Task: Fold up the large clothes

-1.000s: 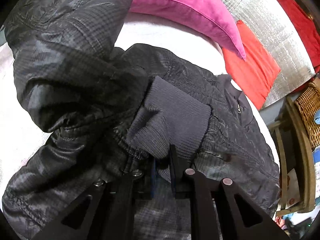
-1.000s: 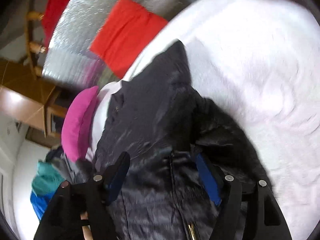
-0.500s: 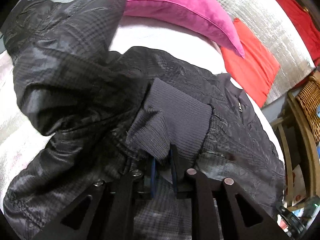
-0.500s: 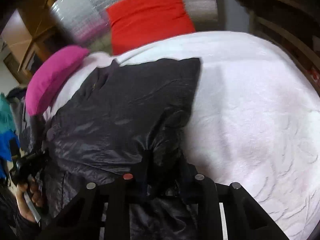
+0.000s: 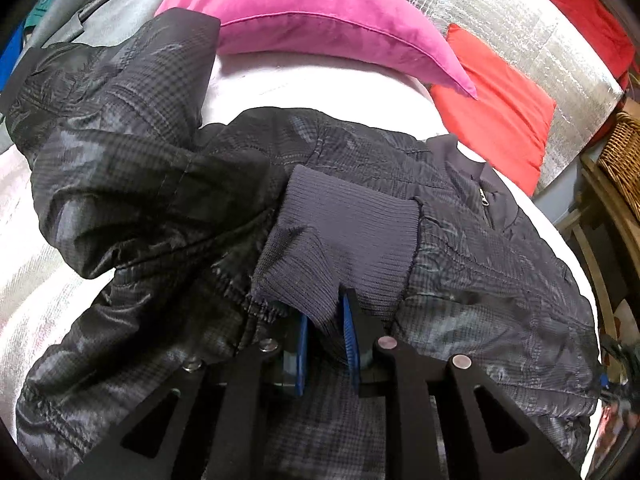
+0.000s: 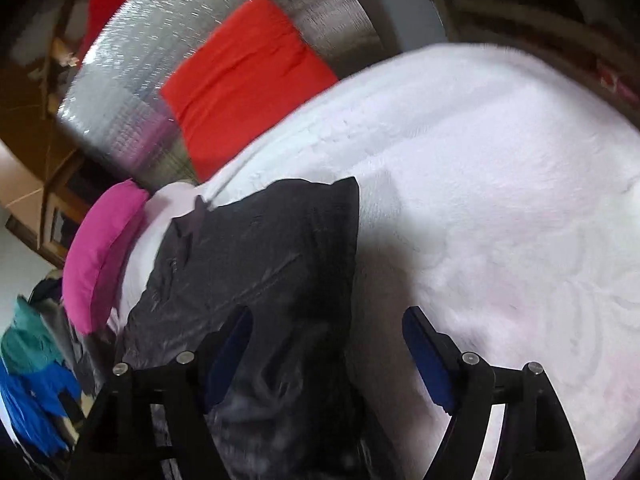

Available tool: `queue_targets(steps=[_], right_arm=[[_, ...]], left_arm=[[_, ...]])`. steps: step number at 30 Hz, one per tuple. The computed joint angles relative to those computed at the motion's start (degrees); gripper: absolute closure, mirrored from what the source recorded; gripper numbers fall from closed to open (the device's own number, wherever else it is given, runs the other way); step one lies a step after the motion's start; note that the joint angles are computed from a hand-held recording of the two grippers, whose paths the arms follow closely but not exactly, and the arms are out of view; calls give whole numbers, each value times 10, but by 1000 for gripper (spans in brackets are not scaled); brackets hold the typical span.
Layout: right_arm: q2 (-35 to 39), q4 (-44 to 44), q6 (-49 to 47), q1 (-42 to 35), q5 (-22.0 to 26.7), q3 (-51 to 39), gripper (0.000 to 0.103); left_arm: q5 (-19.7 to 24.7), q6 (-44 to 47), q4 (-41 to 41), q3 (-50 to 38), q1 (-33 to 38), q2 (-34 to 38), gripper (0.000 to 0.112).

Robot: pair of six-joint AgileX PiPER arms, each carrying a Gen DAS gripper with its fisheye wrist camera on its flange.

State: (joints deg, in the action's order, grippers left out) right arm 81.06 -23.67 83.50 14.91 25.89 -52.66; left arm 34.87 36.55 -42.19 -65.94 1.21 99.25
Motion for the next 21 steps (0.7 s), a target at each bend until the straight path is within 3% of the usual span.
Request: queue_targets(steps=[1, 2, 4, 6, 9, 11, 12, 15, 16, 19, 21], right_arm=[[25, 16, -42, -2, 3, -26, 81], [45, 10, -73, 2, 28, -54, 93], [98, -27, -76, 19, 121, -122, 93], [133, -31, -79, 28, 165, -158, 88], [135, -101, -24, 83, 235, -183, 70], [128, -173, 49, 150, 319, -200, 41], [117, -196, 70, 173, 339, -200, 39], [121, -234, 105, 248, 342, -219, 28], [127, -233, 111, 263, 330, -219, 19], [187, -136, 28, 236, 277, -240, 15], [220, -124, 10, 240, 328, -284, 15]], left_arm=[[-1, 3, 0, 0, 0, 0, 92], [-1, 7, -3, 2, 1, -1, 92], [-7, 7, -1, 4, -3, -1, 92], [-16, 8, 1, 10, -7, -4, 92], [-9, 12, -6, 7, -4, 0, 92], [-4, 8, -4, 4, -2, 1, 92], [-6, 6, 1, 4, -4, 1, 92], [-9, -8, 15, 5, -8, -4, 92], [-4, -22, 29, 0, -10, -6, 91], [37, -65, 69, -25, -6, -11, 73], [74, -49, 52, -37, 14, -22, 48]])
